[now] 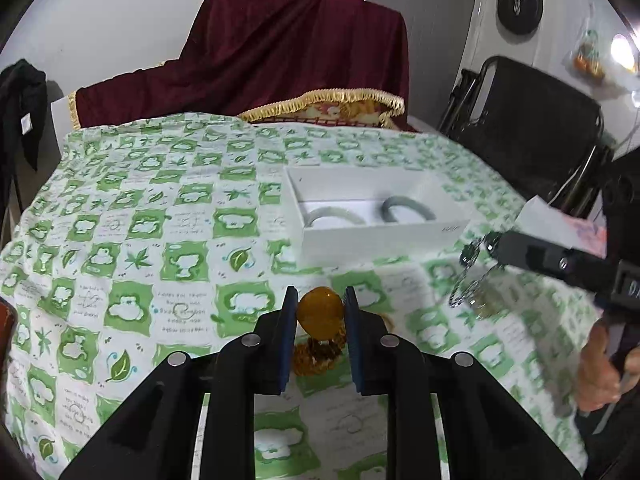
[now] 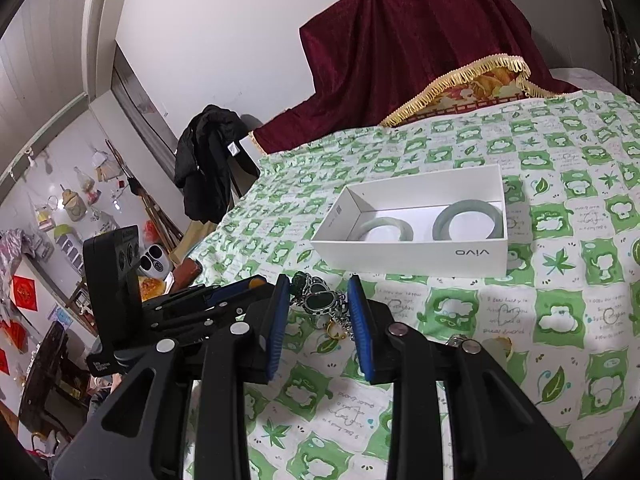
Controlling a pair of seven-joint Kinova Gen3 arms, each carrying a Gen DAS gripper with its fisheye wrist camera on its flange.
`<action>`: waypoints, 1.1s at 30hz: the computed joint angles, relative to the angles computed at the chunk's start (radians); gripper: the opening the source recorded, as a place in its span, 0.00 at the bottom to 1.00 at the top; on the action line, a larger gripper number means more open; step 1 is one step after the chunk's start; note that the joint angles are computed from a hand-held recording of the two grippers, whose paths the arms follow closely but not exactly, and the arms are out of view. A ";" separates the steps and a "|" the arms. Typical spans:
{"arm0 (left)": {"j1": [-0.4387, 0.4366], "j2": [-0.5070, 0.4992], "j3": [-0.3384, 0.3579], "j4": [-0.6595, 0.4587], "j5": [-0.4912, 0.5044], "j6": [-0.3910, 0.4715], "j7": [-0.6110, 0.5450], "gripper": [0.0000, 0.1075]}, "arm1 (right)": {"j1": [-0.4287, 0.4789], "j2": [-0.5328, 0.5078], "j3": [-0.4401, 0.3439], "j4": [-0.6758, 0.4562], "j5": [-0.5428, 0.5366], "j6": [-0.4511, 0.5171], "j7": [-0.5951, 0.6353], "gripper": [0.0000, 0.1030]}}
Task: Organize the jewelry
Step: 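Lift the silver chain pendant with the right tool while the left tool holds the amber pendant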
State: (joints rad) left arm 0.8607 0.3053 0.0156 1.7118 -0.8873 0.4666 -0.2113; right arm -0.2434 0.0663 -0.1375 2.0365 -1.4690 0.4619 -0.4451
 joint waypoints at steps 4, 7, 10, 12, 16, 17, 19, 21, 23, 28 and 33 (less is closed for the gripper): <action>-0.007 -0.004 0.003 -0.007 0.001 -0.003 -0.007 0.21 | 0.002 -0.008 0.003 0.007 -0.023 0.006 0.019 0.28; -0.022 -0.008 0.011 -0.015 0.022 -0.016 -0.032 0.21 | 0.003 -0.012 0.007 0.009 -0.036 0.008 0.028 0.28; -0.029 -0.008 0.018 -0.038 0.042 -0.002 -0.070 0.15 | 0.005 -0.018 0.013 0.012 -0.052 0.011 0.040 0.28; -0.036 -0.009 0.022 -0.055 0.057 0.005 -0.097 0.14 | 0.008 -0.022 0.017 0.011 -0.056 0.014 0.038 0.28; -0.055 0.006 0.037 -0.119 0.106 0.030 -0.180 0.14 | 0.019 -0.022 0.029 -0.004 -0.053 0.030 0.023 0.28; -0.060 0.012 0.039 -0.131 0.125 0.031 -0.205 0.14 | 0.023 -0.021 0.032 -0.006 -0.056 0.036 0.024 0.28; -0.074 0.020 0.055 -0.136 0.165 0.032 -0.250 0.14 | 0.030 -0.016 0.035 -0.008 -0.062 0.049 0.031 0.28; -0.043 0.035 0.029 -0.138 0.169 0.060 -0.252 0.15 | 0.034 -0.009 0.036 -0.010 -0.062 0.058 0.032 0.28; -0.063 0.048 0.040 -0.125 0.215 0.063 -0.281 0.18 | 0.035 0.000 0.034 -0.019 -0.035 0.064 0.004 0.28; -0.082 0.052 0.044 -0.075 0.303 0.055 -0.359 0.25 | 0.041 0.002 0.029 -0.018 -0.031 0.069 0.003 0.28; 0.005 0.108 -0.008 -0.142 0.200 0.159 -0.323 0.49 | 0.043 0.007 0.028 -0.018 -0.028 0.069 -0.003 0.28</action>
